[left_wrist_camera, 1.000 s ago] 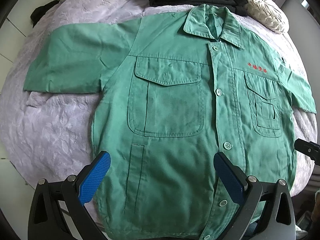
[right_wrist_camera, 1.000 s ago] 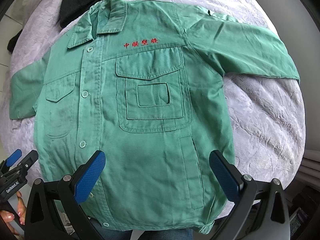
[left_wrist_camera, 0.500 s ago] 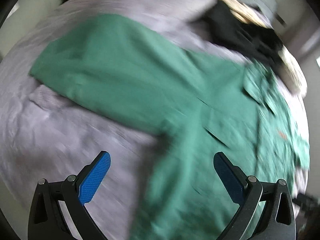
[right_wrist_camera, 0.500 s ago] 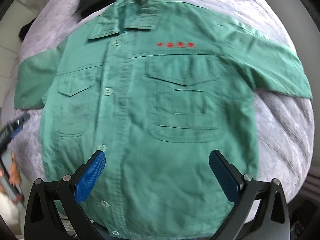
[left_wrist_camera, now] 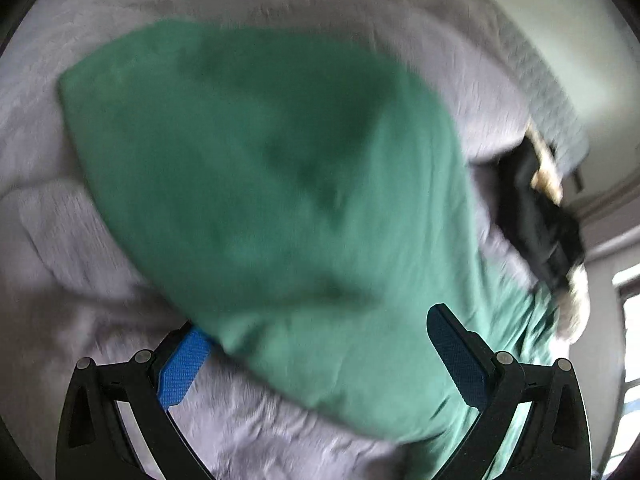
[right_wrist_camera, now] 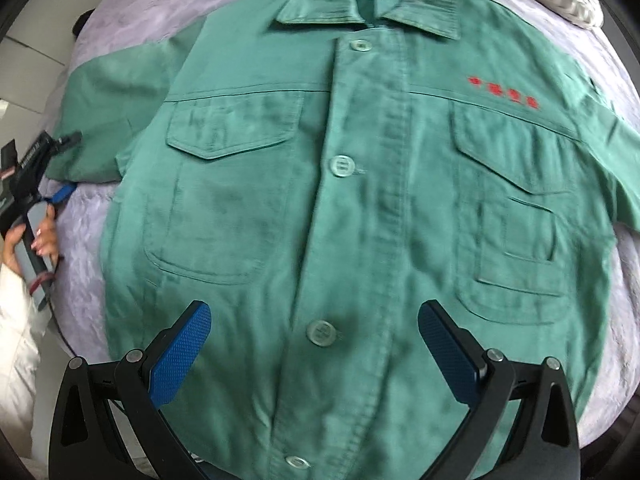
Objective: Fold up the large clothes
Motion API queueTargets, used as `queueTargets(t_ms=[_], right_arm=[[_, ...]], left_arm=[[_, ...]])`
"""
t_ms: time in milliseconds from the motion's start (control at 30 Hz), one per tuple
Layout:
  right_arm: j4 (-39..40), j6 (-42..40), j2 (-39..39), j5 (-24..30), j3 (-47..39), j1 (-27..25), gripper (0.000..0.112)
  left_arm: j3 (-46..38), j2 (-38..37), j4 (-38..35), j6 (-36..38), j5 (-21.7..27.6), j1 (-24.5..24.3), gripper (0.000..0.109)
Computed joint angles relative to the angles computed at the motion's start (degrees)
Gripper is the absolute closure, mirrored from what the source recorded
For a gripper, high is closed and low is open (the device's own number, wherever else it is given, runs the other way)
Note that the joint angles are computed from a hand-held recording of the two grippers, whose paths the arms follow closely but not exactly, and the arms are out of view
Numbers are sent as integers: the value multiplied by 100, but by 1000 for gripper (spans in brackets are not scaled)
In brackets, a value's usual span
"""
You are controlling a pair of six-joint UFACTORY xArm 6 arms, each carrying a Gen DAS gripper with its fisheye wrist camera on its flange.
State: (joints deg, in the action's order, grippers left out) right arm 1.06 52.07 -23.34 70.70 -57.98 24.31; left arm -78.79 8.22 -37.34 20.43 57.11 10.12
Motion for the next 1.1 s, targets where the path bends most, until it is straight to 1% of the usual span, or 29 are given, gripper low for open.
queueTargets(t_ms=[33, 67, 100, 133, 167, 200, 267, 367, 467, 500, 533, 567, 600, 700, 733, 800, 867, 933, 967, 1033, 1067, 1100], right_arm=[[34, -22, 54, -64, -12, 0, 9], [50, -29, 83, -105, -18, 2, 9], [57, -28, 110, -147, -21, 8, 9], [69, -30, 125, -202, -11, 10, 9], [76, -26, 147, -257, -4, 15, 9], [91, -20, 169, -341, 15, 22, 9], [119, -16, 196, -465, 50, 29, 9], [85, 20, 124, -653, 133, 64, 9], [-19, 69, -29, -866, 268, 28, 9], [-61, 107, -89, -923, 314, 2, 9], [-113, 163, -187, -1003, 388, -40, 9], [-148, 181, -250, -1038, 413, -92, 9], [-203, 225, -366, -1075, 487, -138, 9], [-408, 361, -734, -1105, 681, -375, 9], [-463, 397, -877, -1076, 761, -459, 9], [-579, 532, -1209, -1047, 990, -610, 9], [-647, 596, -1510, -977, 1231, -787, 9], [-646, 565, -1797, -870, 1474, -974, 9], [-617, 460, -1978, -782, 1592, -1103, 9], [-562, 300, -2221, -654, 1793, -1326, 9], [-515, 193, -2344, -601, 1881, -1451, 9], [-488, 92, -2424, -556, 1937, -1551, 9]], left_arm=[[11, -35, -76, -41, -141, 24, 14], [-23, -29, -17, -135, -278, 19, 31], [-88, 4, 69, -239, -338, 26, 56], [-141, 41, 50, -316, -370, 54, 68], [-135, 48, -106, -267, -389, 76, 90], [-136, 48, -317, -163, -405, 105, 103], [-138, -26, -553, 64, -423, 74, 103], [-26, -391, -838, 631, -586, -204, 103], [-266, -618, -1072, 1130, -353, -401, 103], [-273, -801, -1156, 1409, -256, -552, 103], [-264, -903, -1144, 1522, -262, -724, 103], [-204, -1096, -1120, 1758, -285, -1065, 103], [-117, -1242, -1149, 1976, -211, -1186, 103], [148, -1530, -1123, 2374, -55, -2005, 103], [211, -1544, -1018, 2404, -74, -2324, 103], [500, -1566, -577, 2321, -151, -3008, 103], [834, -1477, 106, 2064, -391, -3665, 103], [1085, -1363, 729, 1759, -624, -4104, 103], [1277, -1381, 1020, 1603, -767, -4273, 103], [1821, -1700, 1335, 1575, -926, -4302, 103], [1916, -1744, 1657, 1391, -1008, -4384, 103], [2151, -1964, 1742, 1415, -1074, -4349, 102]])
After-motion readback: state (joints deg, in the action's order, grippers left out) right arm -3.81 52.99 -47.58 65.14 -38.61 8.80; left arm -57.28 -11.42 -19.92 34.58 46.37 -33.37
